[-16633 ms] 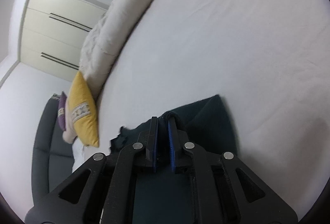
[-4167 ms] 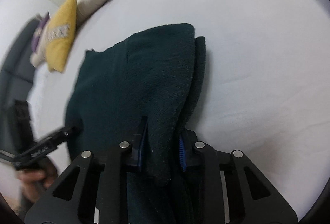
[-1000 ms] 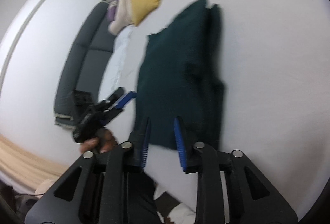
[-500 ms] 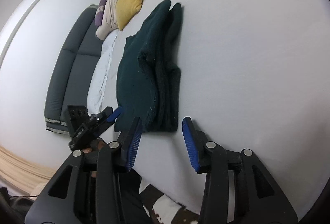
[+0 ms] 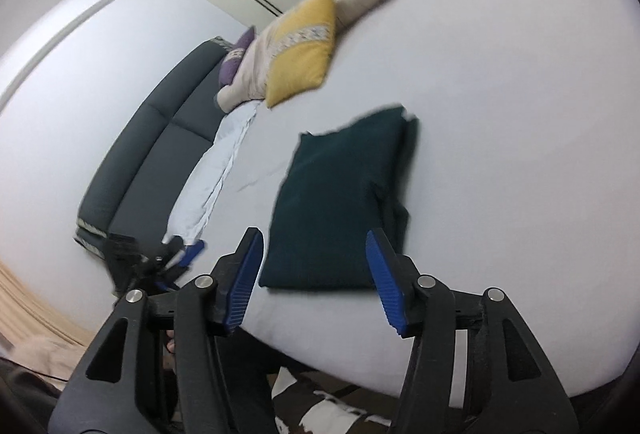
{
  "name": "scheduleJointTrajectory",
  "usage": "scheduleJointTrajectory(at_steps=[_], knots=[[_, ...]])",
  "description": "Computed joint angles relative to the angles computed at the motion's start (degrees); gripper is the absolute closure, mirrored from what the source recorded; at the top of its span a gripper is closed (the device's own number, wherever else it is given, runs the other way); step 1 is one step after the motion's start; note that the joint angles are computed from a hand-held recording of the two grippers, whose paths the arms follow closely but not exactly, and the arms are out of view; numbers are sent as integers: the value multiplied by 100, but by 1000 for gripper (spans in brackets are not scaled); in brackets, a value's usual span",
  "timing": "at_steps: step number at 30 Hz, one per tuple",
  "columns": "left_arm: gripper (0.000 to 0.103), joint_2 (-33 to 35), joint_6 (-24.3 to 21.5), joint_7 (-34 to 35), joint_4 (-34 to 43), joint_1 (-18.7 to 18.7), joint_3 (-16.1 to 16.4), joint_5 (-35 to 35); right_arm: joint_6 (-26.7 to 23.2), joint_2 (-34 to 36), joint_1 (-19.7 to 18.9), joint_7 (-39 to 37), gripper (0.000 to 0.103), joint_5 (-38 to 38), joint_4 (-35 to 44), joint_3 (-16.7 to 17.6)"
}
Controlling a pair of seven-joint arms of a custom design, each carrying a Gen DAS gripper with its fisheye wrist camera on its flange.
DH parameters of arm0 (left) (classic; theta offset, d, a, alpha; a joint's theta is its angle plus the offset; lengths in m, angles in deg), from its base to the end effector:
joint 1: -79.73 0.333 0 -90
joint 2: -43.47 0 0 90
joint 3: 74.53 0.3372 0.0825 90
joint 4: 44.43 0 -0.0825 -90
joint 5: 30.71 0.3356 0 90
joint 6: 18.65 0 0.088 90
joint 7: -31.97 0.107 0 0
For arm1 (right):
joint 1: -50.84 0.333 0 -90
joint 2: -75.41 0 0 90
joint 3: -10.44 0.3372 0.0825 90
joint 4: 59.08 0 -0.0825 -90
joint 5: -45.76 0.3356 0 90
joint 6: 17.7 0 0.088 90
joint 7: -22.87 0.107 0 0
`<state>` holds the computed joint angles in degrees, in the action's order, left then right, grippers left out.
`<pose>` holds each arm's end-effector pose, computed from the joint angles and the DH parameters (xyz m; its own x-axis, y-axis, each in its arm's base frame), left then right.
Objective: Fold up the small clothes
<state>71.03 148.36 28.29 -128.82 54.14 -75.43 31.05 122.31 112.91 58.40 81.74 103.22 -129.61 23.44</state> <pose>0.6010 -0.3573 0.5260 -0.0066 -0.9159 0.4014 -0.5094 -0.3423 -0.7895 0.7151 0.2100 0.4893 0.3755 -0.6214 -0.6877 -0.8316 0.1017 -0.5460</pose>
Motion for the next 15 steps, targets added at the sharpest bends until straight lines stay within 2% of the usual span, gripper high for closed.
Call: scheduleJointTrajectory(at_steps=[1, 2, 3, 4, 6, 7, 9, 11, 12, 14, 15], knots=[[0, -79, -548, -20, 169, -315, 178, 306, 124, -110, 55, -47, 50, -24, -61, -10], [0, -103, -947, 65, 303, -443, 176, 455, 315, -250, 131, -117, 49, -55, -171, -31], [0, -118, -1413, 171, 465, -593, 171, 635, 701, -452, 297, -209, 43, -174, -340, -109], [0, -127, -1743, 212, 587, -704, 168, 841, 1010, -584, 423, -255, 32, -281, -474, -171], [0, -93, -2326, 284, 885, -920, 152, 1270, 1737, -858, 709, -273, 19, -538, -765, -300], [0, -72, -2690, 328, 1051, -1052, 145, 1474, 2216, -994, 871, -314, 13, -672, -936, -349], [0, -35, -3072, 526, 1256, -1166, 83, 1754, 2825, -1161, 1156, -155, 5, -1061, -1142, -509], [0, 15, -3353, 690, 1433, -1309, 95, 2131, 3329, -1323, 1719, 561, 1, -1886, -1384, -1097], [0, 41, -3446, 756, 1505, -1347, 79, 2224, 3569, -1375, 2086, 1006, 0, -2339, -1498, -1513], [0, 98, -3682, 1049, 1665, -1335, -33, 1981, 4048, -1471, 2652, 1488, 0, -2958, -1717, -2122], [0, 179, -3769, 1266, 1817, -1296, -99, 1740, 4231, -1516, 2796, 1566, 0, -3145, -1807, -2261]])
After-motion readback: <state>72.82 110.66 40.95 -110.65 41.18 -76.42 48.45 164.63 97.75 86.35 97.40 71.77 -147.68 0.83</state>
